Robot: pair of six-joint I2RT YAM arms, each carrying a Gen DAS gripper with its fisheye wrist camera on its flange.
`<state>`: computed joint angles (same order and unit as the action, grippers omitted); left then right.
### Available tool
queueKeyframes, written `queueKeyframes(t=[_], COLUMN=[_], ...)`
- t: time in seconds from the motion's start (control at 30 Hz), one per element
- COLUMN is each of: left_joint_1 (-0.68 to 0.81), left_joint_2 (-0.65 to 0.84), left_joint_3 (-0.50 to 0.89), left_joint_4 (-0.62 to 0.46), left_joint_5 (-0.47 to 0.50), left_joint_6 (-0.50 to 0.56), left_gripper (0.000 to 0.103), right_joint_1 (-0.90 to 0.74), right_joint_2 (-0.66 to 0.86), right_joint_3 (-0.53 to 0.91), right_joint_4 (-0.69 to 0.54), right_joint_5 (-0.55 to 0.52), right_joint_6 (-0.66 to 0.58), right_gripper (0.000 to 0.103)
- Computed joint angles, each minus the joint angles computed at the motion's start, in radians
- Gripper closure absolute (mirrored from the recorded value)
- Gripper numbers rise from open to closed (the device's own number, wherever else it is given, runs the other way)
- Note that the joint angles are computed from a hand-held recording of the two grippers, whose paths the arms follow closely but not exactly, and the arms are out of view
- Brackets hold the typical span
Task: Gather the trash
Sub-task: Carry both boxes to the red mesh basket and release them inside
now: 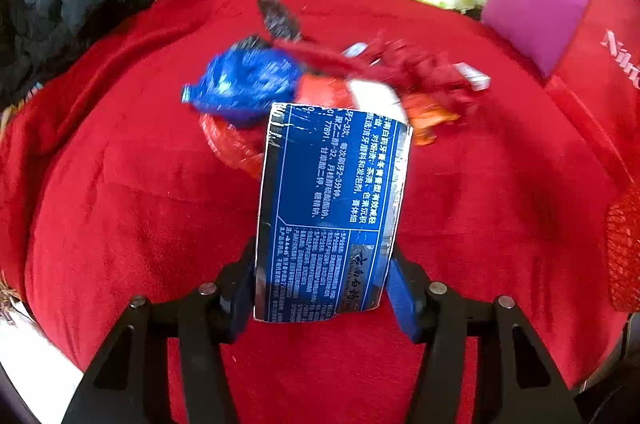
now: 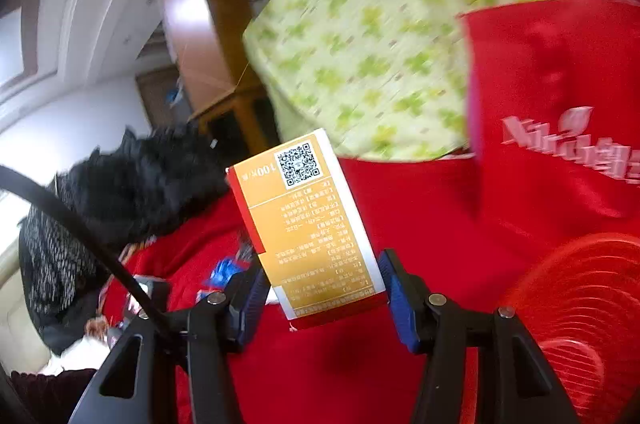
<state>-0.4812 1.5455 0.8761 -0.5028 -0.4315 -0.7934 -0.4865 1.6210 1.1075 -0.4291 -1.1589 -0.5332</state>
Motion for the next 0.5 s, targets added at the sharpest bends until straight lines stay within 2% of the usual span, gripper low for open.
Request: queueKeyframes(t=[0.13, 0.27, 0.37, 0.43, 0.5], left_joint_1=[-0.15, -0.294, -0.365, -0.389, -0.395], left_joint_2=[-0.001, 0.089, 0.196, 0.29, 0.359], left_joint_3=[0.117, 0.348, 0.549, 0.713, 0.831], left_joint_4=[-0.08, -0.116, -0.116, -0.134, -0.155], left_joint_5=[-0.059, -0.09, -0.083, -0.053, -0.015], left_joint_6=[-0.005, 0.081, 0.171, 0.229, 0.261], left_gripper=[0.043, 0.043, 0.043, 0.043, 0.042], right_joint_1=[-0.151, -0.251, -0.324, -0.358, -0.388], right_joint_2=[0.097, 0.163, 0.239, 0.277, 0.332], right_joint_3=[0.14, 0.224, 0.311, 0.354, 0.416], right_joint_4=[-0.151, -0.173, -0.222, -0.215, -0.25], right_joint_5=[-0.077, -0.106, -0.145, -0.155, -0.162], right_joint_6=[-0.084, -0.064, -0.044, 0.012, 0.016], right_gripper=[0.046, 0.046, 0.046, 0.046, 0.045])
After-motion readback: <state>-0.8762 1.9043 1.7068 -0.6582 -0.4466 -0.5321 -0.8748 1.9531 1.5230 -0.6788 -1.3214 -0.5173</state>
